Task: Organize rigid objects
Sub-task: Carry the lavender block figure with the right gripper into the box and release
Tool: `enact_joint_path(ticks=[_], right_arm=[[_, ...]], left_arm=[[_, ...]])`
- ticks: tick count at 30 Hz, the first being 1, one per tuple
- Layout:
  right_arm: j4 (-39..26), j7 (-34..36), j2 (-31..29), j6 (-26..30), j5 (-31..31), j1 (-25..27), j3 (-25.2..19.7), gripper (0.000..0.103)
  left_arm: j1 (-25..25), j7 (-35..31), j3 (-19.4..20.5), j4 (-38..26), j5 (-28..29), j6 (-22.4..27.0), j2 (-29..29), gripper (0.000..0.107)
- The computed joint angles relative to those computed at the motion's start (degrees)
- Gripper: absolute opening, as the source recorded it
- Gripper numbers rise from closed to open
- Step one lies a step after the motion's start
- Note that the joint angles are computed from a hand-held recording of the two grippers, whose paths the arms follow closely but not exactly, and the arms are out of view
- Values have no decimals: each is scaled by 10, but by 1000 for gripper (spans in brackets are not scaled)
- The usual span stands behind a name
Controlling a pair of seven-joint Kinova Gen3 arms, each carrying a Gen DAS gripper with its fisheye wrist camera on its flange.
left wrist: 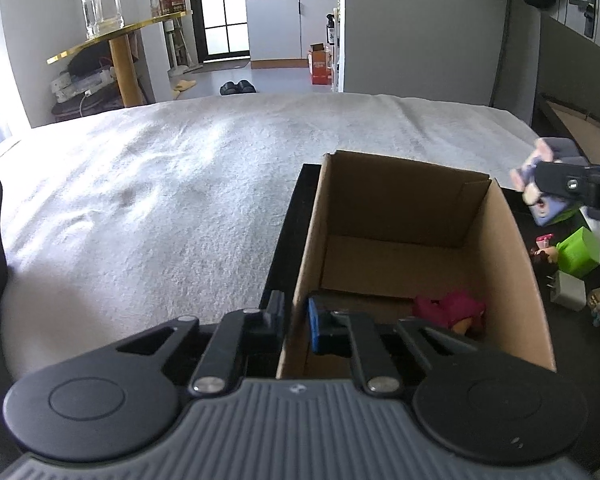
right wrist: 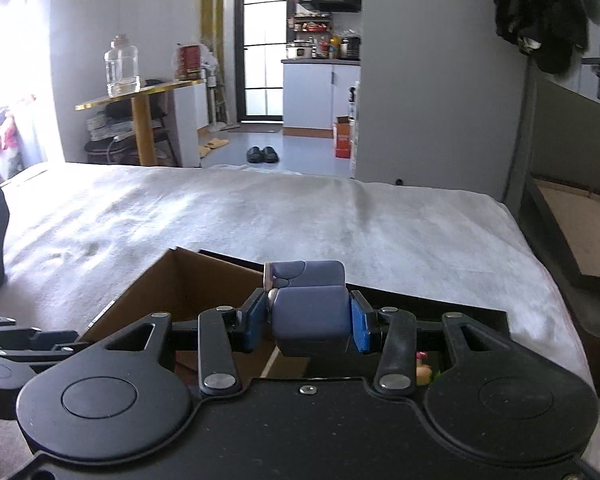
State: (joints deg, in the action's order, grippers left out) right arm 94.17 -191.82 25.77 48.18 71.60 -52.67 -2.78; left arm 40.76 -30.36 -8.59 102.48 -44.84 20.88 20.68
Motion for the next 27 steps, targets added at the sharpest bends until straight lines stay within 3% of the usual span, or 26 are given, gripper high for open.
enact_joint_path(ticks=[10, 18, 20, 21, 25, 27], right_arm=[[-29, 65, 22, -32, -24, 0, 4, 42], [-62, 155, 38, -59, -106, 4, 12, 41], [-72, 180, 45, -53, -123, -2, 18, 39], [-74, 185, 47, -51, -130, -5, 23, 31], [-88, 195, 51, -30, -154, -18, 41, 31], [-77, 179, 43, -28, -144, -28, 50, 32]], left_arm=[[-9, -14, 3, 4, 14, -14, -3, 10], [-14, -34, 3, 2, 36, -17, -3, 10], [-22, -44, 8, 4, 48, -23, -5, 10], [-17, -42, 4, 2, 49, -18, -4, 10], [-1, -28, -11, 1, 39, -17, -1, 10], [-11, -39, -1, 0, 49, -16, -1, 10]])
